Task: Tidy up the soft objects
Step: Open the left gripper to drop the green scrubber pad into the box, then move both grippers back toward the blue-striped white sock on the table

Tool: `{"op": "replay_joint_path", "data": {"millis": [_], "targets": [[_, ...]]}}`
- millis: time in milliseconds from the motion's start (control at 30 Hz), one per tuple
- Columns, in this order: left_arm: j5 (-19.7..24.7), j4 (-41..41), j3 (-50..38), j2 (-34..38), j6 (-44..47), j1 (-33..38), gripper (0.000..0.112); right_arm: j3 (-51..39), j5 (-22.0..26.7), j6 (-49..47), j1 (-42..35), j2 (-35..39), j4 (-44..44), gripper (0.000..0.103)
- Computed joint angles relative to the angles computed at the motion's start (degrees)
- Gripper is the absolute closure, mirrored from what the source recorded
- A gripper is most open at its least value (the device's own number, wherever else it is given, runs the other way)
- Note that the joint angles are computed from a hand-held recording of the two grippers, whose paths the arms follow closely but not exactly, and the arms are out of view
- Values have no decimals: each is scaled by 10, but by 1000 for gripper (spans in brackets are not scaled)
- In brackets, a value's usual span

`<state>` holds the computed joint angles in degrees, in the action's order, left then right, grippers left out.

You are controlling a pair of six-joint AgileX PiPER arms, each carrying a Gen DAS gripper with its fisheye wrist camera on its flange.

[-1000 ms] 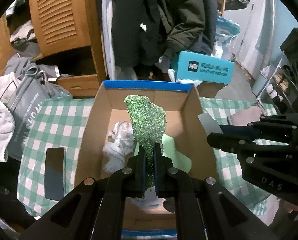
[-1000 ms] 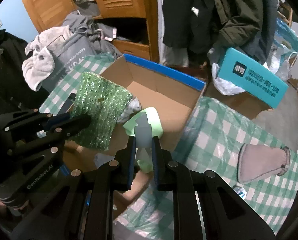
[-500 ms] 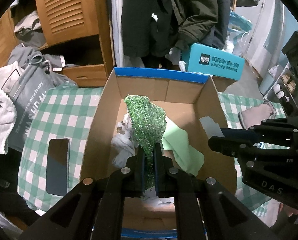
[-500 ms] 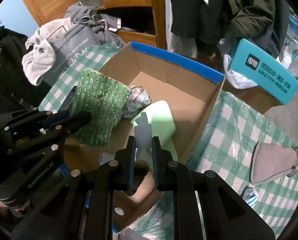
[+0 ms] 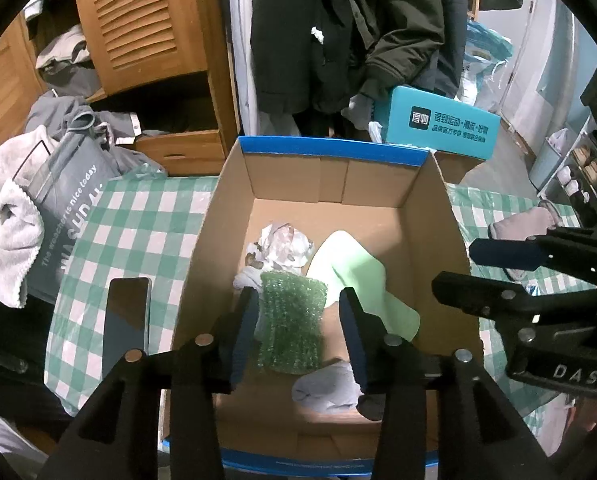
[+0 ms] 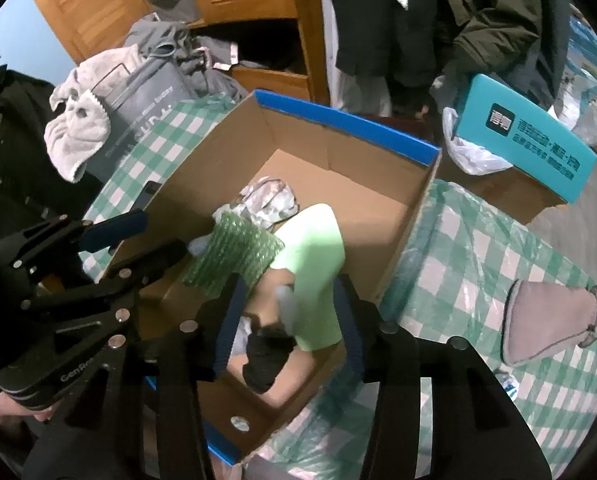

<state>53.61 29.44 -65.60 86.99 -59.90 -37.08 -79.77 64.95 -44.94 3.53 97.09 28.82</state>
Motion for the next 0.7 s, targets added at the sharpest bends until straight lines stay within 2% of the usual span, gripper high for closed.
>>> {"op": "replay_joint_path", "data": {"millis": [333,700], "targets": [[13,7,-27,18,-4,-22,54,-3,9,-9,-42,-1,3,48],[26,1,-75,53,8,-52,53,-1,15,-35,-102,8,9,44]]}}
